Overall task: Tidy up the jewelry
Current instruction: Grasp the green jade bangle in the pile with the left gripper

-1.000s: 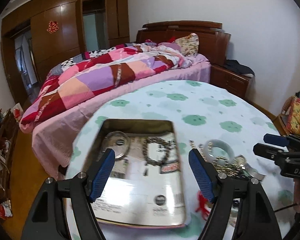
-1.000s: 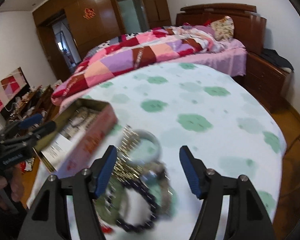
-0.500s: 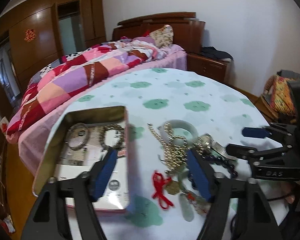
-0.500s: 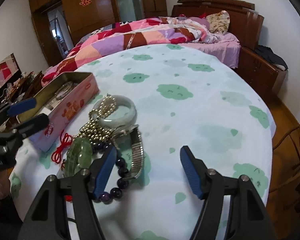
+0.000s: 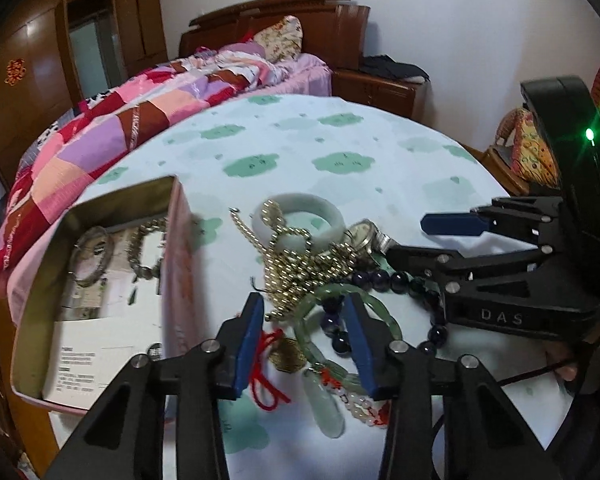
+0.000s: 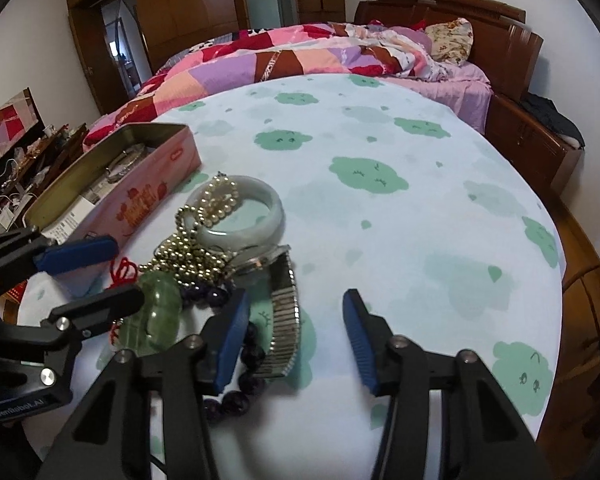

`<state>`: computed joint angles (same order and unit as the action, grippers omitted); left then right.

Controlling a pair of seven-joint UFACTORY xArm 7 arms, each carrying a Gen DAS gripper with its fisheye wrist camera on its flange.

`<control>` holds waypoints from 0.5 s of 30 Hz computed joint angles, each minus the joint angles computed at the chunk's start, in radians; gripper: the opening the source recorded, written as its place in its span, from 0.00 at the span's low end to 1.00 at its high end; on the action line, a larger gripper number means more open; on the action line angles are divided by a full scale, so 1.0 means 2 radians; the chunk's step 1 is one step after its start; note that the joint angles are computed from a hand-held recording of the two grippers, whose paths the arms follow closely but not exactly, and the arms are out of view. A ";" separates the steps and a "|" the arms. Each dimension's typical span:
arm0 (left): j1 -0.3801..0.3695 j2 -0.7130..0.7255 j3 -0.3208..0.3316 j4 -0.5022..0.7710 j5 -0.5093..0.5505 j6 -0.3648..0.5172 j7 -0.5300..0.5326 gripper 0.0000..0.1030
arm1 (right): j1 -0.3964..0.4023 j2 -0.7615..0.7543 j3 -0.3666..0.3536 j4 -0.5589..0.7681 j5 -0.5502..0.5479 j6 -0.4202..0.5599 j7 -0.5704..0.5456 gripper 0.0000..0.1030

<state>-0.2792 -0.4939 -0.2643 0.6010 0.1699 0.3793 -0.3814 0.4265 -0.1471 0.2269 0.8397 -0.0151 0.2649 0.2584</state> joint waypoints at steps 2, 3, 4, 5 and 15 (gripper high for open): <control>-0.002 0.001 -0.001 -0.001 0.001 0.000 0.001 0.40 | 0.001 -0.002 -0.003 -0.003 0.006 -0.001 -0.003 0.50; -0.004 0.003 -0.001 0.001 0.001 0.001 0.004 0.40 | 0.000 -0.001 -0.002 -0.002 0.004 -0.001 -0.001 0.50; -0.005 0.006 -0.001 0.003 0.001 0.002 0.006 0.40 | -0.001 0.000 -0.002 -0.002 0.004 -0.001 0.000 0.50; -0.005 0.009 -0.001 0.003 0.002 0.001 0.007 0.38 | -0.001 0.000 -0.002 -0.002 0.005 -0.002 0.000 0.50; -0.007 0.025 0.004 0.009 0.000 0.002 0.011 0.04 | 0.001 0.002 -0.005 -0.007 0.018 -0.011 0.002 0.50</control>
<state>-0.2933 -0.4436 -0.2569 0.6182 0.1697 0.3833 -0.3588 0.4291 -0.1437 0.2160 0.8254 0.0199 0.2437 0.2621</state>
